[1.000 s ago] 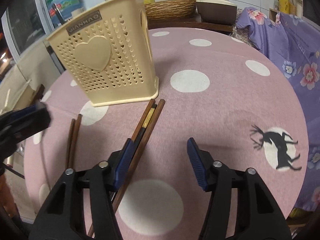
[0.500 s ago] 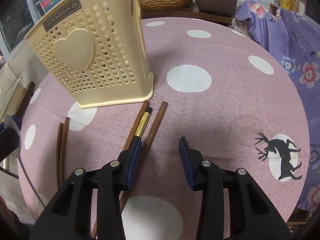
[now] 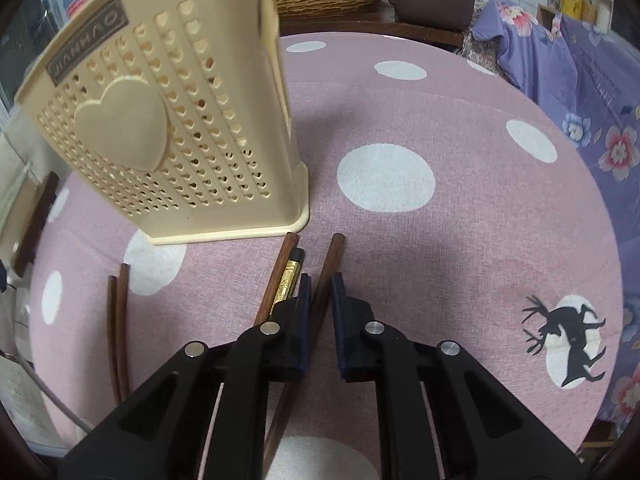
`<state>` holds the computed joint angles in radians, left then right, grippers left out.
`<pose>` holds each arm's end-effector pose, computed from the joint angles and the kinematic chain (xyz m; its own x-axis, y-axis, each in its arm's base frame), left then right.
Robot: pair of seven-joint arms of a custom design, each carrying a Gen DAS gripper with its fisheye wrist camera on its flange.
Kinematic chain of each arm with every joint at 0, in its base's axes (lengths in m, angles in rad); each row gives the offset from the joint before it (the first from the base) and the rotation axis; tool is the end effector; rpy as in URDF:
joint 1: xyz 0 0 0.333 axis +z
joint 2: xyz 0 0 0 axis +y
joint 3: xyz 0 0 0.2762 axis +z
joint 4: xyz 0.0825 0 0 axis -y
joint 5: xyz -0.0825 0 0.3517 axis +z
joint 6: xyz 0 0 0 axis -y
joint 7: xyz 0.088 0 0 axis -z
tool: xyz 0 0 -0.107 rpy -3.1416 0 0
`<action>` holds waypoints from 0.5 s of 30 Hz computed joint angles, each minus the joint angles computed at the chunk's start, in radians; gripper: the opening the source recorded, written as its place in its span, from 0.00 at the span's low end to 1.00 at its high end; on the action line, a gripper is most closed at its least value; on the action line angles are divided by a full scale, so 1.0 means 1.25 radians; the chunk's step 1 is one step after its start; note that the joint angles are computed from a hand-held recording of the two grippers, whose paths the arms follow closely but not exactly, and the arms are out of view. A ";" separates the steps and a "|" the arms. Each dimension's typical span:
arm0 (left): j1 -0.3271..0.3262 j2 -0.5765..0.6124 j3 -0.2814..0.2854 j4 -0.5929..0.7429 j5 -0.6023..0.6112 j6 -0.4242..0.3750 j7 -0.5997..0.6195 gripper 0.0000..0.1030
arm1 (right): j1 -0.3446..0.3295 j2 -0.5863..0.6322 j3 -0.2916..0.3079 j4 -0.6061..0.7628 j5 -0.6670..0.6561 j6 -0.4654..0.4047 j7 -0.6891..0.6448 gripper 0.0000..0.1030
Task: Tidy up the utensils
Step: 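Grasp a brown chopstick with the right tool while the left tool lifts the spoon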
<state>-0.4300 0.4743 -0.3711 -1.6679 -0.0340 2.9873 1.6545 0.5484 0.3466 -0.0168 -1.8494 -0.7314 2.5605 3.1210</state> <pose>0.5015 -0.4534 0.4322 -0.7110 -0.6909 0.1309 -0.5169 0.3874 -0.7633 0.5316 0.3250 0.3541 -0.3983 -0.9016 -0.1687 -0.7214 0.4215 -0.5494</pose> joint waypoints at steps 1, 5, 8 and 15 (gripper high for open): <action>0.001 -0.001 -0.002 0.000 -0.001 0.003 0.000 0.35 | 0.005 -0.015 -0.009 -0.019 -0.021 0.020 0.031 0.10; 0.010 -0.005 -0.016 0.000 -0.010 0.013 0.008 0.35 | 0.008 -0.072 -0.021 -0.077 -0.116 0.074 0.138 0.08; 0.015 -0.010 -0.026 -0.004 -0.016 0.022 0.018 0.35 | -0.001 -0.123 -0.016 -0.122 -0.212 0.108 0.228 0.07; 0.021 -0.023 -0.039 -0.007 -0.032 0.045 0.024 0.35 | -0.036 -0.247 0.039 -0.199 -0.437 0.108 0.392 0.07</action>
<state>-0.4041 0.4454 -0.4201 -1.6766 -0.0737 3.0431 1.6850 0.5035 0.0372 0.0322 -2.0981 -1.2770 2.6951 3.6112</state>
